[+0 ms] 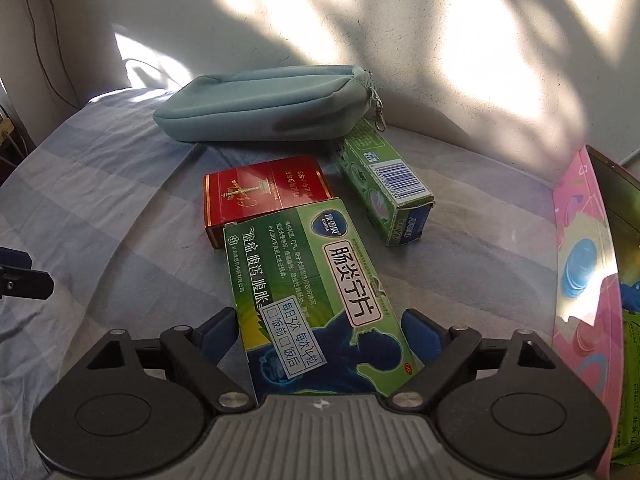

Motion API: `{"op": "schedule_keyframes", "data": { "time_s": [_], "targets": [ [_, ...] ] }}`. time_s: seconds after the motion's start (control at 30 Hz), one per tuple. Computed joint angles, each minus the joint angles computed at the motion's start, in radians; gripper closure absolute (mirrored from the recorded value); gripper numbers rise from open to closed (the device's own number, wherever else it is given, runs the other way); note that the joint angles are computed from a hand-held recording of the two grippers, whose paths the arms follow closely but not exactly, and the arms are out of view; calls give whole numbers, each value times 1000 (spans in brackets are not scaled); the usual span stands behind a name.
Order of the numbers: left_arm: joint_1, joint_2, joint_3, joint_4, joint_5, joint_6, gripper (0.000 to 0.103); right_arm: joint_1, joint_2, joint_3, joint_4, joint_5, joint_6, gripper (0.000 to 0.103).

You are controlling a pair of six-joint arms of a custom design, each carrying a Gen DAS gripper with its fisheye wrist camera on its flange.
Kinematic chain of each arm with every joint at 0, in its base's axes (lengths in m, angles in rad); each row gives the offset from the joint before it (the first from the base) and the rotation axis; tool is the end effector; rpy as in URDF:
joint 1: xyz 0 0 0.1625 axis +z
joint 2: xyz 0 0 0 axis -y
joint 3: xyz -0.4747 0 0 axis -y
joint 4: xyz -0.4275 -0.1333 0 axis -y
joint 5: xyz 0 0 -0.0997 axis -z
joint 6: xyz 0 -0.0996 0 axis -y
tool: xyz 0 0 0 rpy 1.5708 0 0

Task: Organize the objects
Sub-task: 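Close the right gripper on the green medicine box and lift it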

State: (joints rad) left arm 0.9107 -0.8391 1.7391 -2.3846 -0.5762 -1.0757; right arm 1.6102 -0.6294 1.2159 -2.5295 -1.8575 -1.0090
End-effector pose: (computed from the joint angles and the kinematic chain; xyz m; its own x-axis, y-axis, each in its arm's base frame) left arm -0.2442 -0.6682 0.1182 -0.7210 -0.5067 -0.4727 -0.0495 0.7181 -0.6942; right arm 0.1392 -0.8626 0.1526 -0.4817 -0.7531 0.4481 -0.8341 0.5508 0.0292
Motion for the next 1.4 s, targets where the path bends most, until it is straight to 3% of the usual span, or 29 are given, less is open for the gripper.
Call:
{"op": "schedule_keyframes", "data": {
  "time_s": [0.13,0.23,0.4,0.47,0.77,0.93,1.1,1.23,1.4],
  "targets": [
    [1,1,1,-21,-20,9,37,1,-44,47,85,37,9,18],
    [-1,3,3,-46,-41,24,37,7,-100,144,106,55,-41,18],
    [-17,7,9,-62,-47,62,37,13,-172,256,181,86,-227,18],
    [-23,8,14,-71,-49,74,37,19,-187,279,186,76,-265,17],
    [-25,33,12,-121,-89,147,37,15,-218,302,161,17,-170,14],
    [-7,43,24,-208,-190,194,38,6,-229,309,187,-18,-82,15],
    [-11,45,30,-221,-186,203,39,3,-236,339,151,-35,-56,27],
    [-18,43,35,-223,-177,223,41,3,-243,359,92,-26,-60,48],
    [-28,41,43,-218,-164,249,42,5,-242,372,39,-40,-51,47]
  ]
}}
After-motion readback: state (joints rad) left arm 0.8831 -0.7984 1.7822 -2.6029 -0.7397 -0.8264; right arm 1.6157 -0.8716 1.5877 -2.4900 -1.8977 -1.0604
